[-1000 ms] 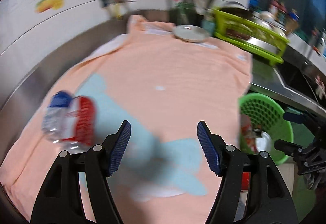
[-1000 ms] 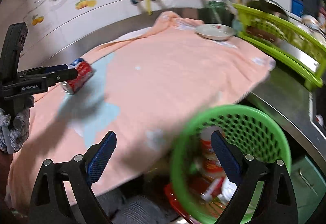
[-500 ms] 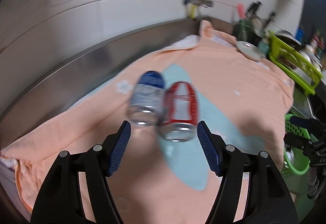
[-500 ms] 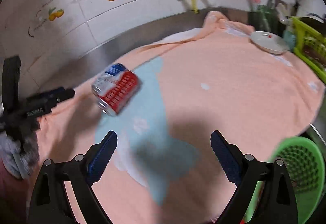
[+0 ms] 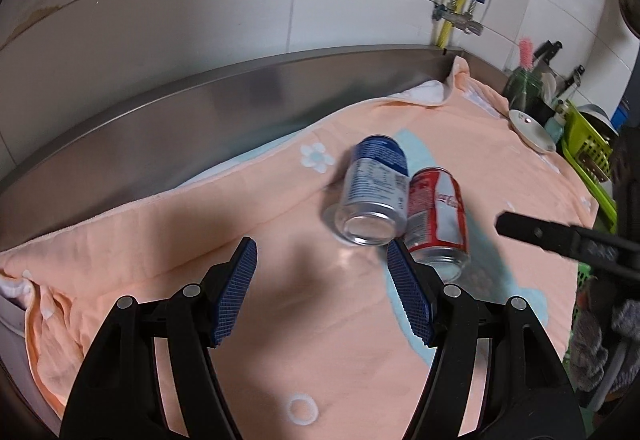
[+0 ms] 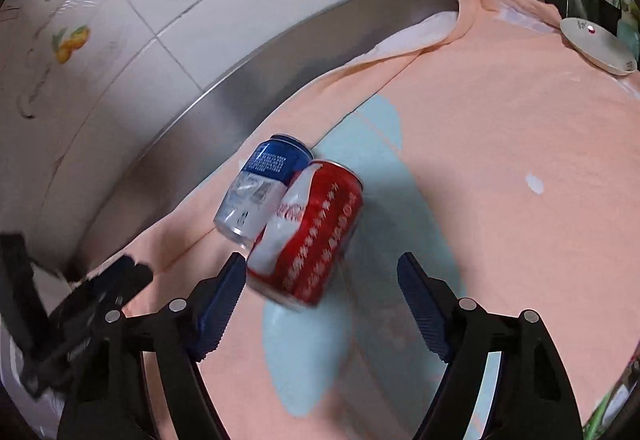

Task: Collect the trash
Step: 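Move both tools back over the towel toward the two cans, then grasp the Coke can with the right tool while the left tool grasps the blue can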

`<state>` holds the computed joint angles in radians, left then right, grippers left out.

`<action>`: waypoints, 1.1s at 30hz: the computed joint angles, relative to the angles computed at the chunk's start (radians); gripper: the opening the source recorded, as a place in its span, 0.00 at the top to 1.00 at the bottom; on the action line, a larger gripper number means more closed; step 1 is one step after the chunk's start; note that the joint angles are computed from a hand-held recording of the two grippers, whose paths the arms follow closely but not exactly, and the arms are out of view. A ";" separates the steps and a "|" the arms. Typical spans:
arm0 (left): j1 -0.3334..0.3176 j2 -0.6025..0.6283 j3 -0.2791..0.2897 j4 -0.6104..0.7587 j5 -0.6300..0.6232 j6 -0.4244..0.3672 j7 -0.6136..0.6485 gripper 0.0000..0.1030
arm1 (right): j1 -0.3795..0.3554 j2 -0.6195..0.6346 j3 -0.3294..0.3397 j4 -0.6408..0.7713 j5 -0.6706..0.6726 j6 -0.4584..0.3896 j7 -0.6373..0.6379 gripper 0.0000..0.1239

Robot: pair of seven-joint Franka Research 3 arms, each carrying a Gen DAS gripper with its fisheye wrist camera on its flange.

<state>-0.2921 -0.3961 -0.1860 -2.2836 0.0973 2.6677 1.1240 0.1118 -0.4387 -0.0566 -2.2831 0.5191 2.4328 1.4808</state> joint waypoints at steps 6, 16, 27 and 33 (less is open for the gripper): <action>0.001 -0.012 0.025 -0.024 -0.032 0.014 0.004 0.35 | 0.015 0.110 -0.004 0.083 0.061 -0.024 0.046 0.40; 0.007 -0.013 0.030 -0.031 -0.051 0.034 0.002 0.35 | 0.012 0.185 0.016 0.118 0.054 -0.050 0.109 0.42; 0.012 0.001 0.025 -0.021 -0.052 0.036 -0.024 0.35 | 0.009 0.187 -0.002 0.099 0.138 -0.059 0.065 0.44; 0.006 0.038 0.018 0.017 -0.045 0.036 -0.010 0.35 | 0.001 0.140 -0.018 0.064 0.158 -0.067 0.025 0.45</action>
